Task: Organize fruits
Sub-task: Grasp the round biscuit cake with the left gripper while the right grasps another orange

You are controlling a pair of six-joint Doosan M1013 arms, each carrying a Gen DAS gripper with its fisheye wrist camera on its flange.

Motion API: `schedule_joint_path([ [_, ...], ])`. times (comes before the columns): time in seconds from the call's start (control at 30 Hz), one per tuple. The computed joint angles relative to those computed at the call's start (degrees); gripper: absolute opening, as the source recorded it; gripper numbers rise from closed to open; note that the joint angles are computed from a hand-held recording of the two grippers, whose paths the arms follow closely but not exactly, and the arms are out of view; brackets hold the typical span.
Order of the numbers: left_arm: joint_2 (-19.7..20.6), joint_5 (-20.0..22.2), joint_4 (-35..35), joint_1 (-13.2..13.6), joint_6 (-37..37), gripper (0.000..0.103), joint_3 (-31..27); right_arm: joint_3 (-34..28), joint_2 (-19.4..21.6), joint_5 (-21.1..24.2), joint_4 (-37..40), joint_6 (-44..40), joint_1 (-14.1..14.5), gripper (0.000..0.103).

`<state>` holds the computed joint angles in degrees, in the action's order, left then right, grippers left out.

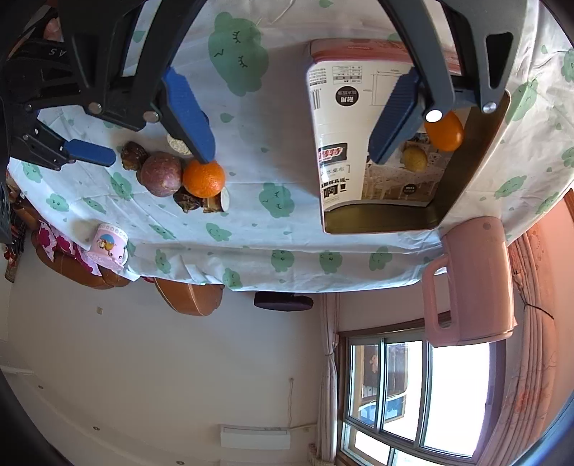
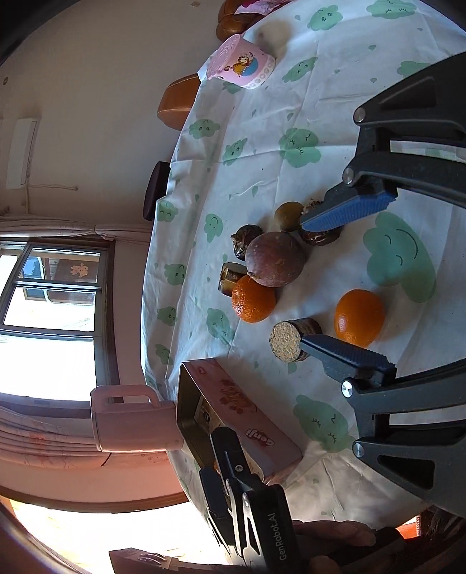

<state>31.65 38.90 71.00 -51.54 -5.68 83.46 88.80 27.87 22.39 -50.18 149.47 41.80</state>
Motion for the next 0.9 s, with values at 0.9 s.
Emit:
schedule_joint_path([
  [0.9,5.0,-4.4,-17.8,0.5,21.9,0.087,-9.2,-1.1,0.5,5.7,-5.7,9.3,-1.6,0.042],
])
